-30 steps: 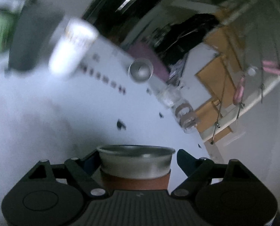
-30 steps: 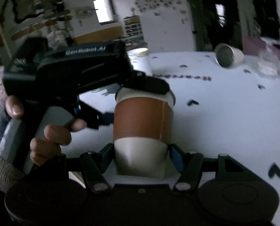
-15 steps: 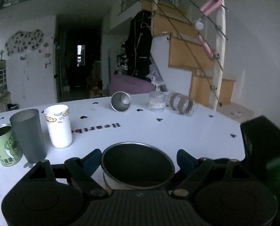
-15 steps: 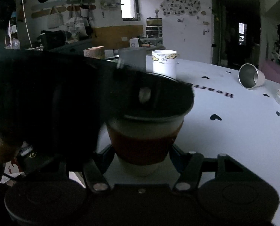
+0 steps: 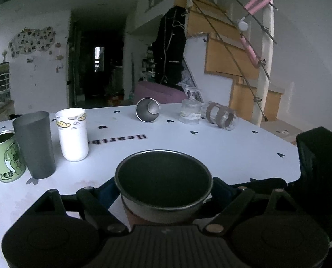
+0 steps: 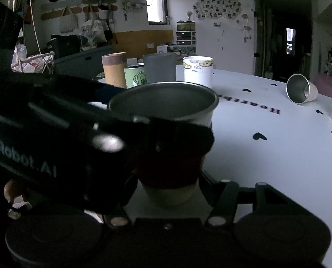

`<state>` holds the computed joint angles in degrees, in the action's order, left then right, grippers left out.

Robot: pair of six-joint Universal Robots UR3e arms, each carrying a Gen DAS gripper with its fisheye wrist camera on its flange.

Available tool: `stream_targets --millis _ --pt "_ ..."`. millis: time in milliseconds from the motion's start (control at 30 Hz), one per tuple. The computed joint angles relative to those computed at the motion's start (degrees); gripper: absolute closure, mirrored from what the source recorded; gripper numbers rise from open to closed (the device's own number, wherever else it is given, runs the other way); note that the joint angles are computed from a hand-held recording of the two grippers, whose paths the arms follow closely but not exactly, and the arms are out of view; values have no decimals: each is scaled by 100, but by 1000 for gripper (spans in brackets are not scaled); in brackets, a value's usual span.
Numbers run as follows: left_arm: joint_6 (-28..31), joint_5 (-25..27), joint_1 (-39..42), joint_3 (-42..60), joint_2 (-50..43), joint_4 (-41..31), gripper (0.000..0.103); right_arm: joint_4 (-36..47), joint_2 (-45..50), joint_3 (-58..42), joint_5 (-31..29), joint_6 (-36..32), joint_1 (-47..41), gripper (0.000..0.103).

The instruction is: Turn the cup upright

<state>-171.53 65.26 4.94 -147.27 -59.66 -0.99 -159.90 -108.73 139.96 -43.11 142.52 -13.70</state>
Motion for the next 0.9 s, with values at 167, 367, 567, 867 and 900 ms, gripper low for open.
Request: stream_targets --millis 167,367,567,867,900 --pt "-25 -116 119 -84 164 -53 21 -166 148 -46 -65 83 46 41" --pt "-292 16 384 -227 424 48 21 -432 80 77 -21 113 -13 17" --pt "-333 -384 1714 -391 1745 -938 22 -885 75 237 -38 317 -46 11" --pt "-67 -808 3988 -373 2514 -1846 24 -1166 88 307 27 564 -186 11" --pt "-122 -640 4032 -373 2214 -1491 24 -1180 98 304 28 588 -196 11"
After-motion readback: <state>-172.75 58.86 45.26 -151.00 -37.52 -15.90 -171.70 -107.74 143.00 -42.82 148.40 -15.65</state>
